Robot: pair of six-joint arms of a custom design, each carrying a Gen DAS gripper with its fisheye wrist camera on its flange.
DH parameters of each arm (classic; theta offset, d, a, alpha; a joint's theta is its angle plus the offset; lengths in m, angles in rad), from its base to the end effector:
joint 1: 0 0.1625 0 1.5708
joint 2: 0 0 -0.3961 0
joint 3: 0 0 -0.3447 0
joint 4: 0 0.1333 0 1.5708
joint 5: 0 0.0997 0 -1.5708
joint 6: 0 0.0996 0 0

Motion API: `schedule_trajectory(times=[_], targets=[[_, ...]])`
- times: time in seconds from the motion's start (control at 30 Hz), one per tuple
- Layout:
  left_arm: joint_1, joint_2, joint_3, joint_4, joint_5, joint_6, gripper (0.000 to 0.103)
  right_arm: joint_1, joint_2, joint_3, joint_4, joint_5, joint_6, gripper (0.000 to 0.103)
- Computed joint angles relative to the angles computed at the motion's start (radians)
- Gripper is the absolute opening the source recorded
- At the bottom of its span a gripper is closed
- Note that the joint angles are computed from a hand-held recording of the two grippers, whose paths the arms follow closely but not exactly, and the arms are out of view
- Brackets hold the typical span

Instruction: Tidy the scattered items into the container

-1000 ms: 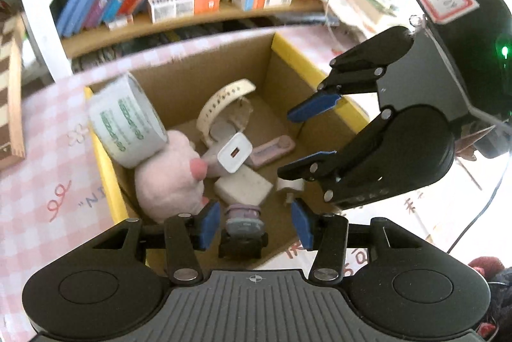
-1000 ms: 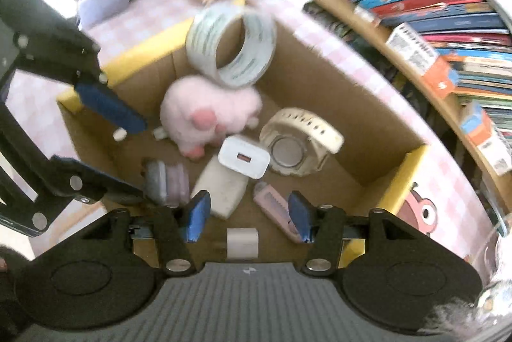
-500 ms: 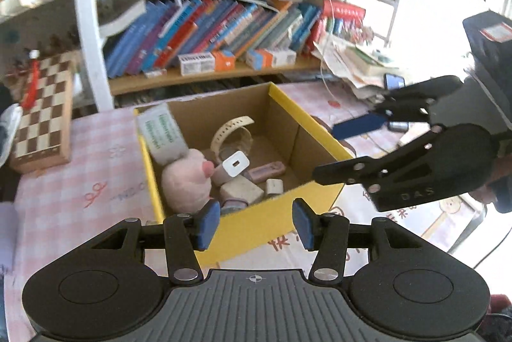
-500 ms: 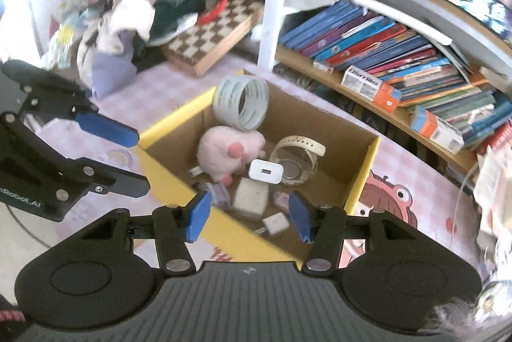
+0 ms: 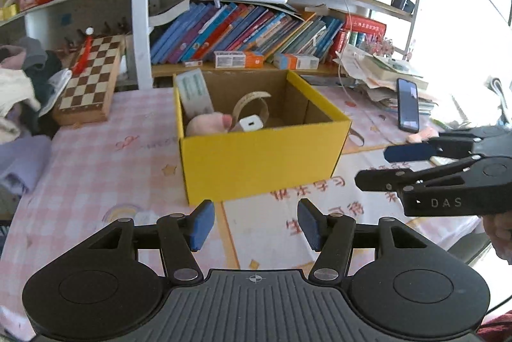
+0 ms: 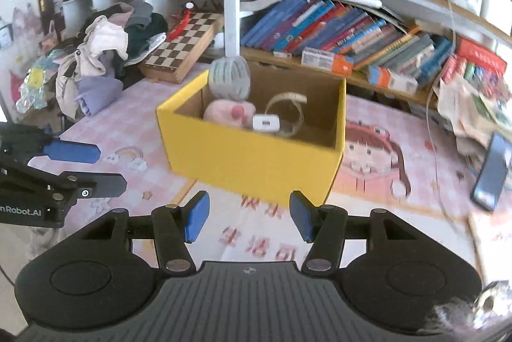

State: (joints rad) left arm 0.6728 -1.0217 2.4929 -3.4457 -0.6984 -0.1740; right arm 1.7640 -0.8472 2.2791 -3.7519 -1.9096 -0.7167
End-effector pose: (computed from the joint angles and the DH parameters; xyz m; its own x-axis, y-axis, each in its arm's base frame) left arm -0.1493 -0.3869 0.1377 -0.7509 0.2114 -0.6257 0.5982 0.6190 -0.5088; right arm 0.1841 -0.4194 0.1171 -0.6383 -0.4411 0.6309 -0.7426 0.5688 -0.3536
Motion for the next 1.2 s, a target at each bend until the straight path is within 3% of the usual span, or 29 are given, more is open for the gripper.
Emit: schedule_trajectory(times=[0.13, 0.5, 0.63, 0.8, 1.0, 1.2], targets=[[-0.042, 0.021, 0.053, -0.02, 0.033, -0.064, 0.059, -0.002, 0.029, 0.061, -0.1, -0.017, 0.042, 0.054], [-0.131, 0.075, 0.149, 0.022, 0.117, -0.226, 0.07, 0.008, 0.139, 0.156, -0.29, -0.106, 0.012, 0.058], [-0.15, 0.078, 0.168, 0.085, 0.121, -0.301, 0.076, 0.007, 0.156, 0.174, -0.31, -0.114, 0.029, 0.066], [-0.163, 0.067, 0.178, 0.144, 0.131, -0.345, 0.087, 0.011, 0.176, 0.184, -0.345, -0.128, 0.042, 0.083], [-0.163, 0.059, 0.189, 0.153, 0.127, -0.362, 0.094, 0.008, 0.171, 0.186, -0.334, -0.145, 0.077, 0.091], [-0.16, 0.065, 0.188, 0.137, 0.118, -0.349, 0.096, 0.014, 0.174, 0.185, -0.331, -0.164, 0.08, 0.093]])
